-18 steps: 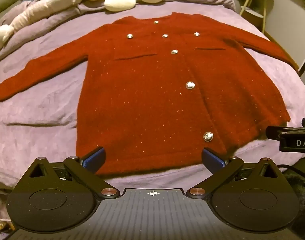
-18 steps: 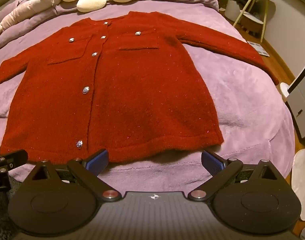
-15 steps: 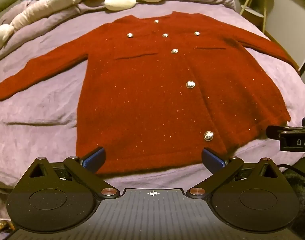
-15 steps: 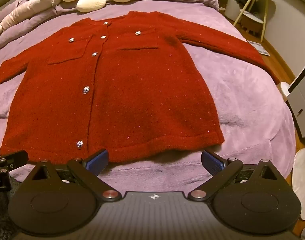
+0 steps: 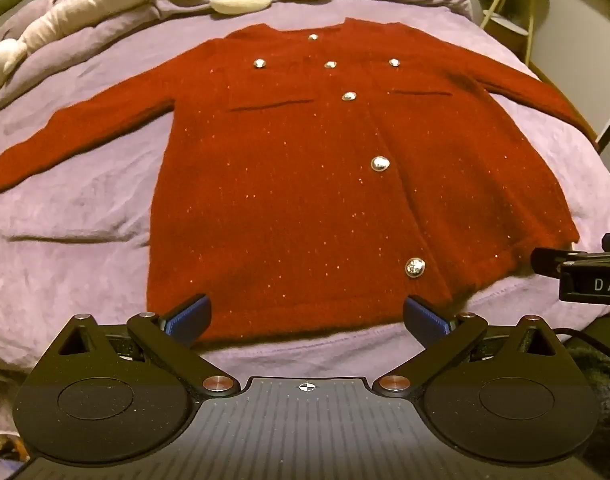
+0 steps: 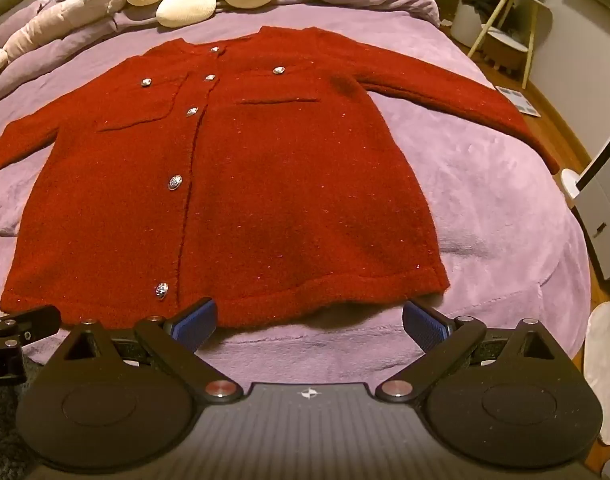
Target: Fold small clothes
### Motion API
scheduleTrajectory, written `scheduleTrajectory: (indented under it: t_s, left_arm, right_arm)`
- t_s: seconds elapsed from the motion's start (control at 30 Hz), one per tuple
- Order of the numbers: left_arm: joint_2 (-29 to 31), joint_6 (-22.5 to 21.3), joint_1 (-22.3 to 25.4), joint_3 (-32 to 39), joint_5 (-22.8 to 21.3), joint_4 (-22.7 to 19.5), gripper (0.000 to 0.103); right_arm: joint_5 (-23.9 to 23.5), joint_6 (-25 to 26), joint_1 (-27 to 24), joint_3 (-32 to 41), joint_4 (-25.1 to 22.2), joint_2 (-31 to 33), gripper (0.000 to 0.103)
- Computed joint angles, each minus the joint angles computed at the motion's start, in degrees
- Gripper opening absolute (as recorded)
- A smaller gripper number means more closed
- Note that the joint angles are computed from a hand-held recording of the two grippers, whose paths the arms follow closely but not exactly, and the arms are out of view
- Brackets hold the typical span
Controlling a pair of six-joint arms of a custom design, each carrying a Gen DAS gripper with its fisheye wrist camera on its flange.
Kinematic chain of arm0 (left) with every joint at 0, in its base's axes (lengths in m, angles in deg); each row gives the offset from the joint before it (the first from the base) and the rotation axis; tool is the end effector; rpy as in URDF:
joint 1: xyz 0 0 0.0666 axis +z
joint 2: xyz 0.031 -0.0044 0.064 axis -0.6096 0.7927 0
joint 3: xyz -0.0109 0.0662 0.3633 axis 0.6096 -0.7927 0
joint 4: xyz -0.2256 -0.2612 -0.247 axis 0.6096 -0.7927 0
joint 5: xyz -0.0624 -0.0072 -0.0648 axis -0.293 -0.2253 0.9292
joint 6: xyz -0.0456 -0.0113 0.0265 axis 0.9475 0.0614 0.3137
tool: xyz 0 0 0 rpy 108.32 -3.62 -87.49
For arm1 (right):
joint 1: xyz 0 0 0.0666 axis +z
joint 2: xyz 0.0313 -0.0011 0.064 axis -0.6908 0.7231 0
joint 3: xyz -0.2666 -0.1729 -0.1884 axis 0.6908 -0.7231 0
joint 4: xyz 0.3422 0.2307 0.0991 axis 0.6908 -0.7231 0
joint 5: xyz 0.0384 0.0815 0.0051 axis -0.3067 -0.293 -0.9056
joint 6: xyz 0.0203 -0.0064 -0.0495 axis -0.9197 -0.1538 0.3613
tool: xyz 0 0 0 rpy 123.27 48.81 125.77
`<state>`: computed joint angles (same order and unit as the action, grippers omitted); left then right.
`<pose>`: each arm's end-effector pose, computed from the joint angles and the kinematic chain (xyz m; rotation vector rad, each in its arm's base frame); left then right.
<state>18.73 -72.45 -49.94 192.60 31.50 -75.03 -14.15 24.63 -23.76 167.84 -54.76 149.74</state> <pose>0.5729 -0.1259 0.5795 0.2367 2.6000 -0.0785 0.5710 0.1952 0.5761 0.2209 2.5636 -0.1153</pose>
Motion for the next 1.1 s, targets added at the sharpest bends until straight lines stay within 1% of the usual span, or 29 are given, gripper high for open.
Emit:
scheduleTrajectory:
  t_s: [0.1, 0.3, 1.1]
  left_arm:
    - [-0.03, 0.17, 0.07, -0.12, 0.18, 0.01, 0.103]
    - [0.15, 0.61, 0.17, 0.06, 0.52, -0.30, 0.103]
    - [0.52, 1.17, 0.50, 0.61, 1.23, -0.85, 0.103]
  right_arm:
    - [0.06, 0.21, -0.04, -0.95, 0.71, -0.57, 0.099]
    - [0.32, 0.13, 0.14, -0.20, 0.28, -0.10, 0.099]
    - [0.51, 0.17, 0.34, -0.80, 0.94, -0.40, 0.099]
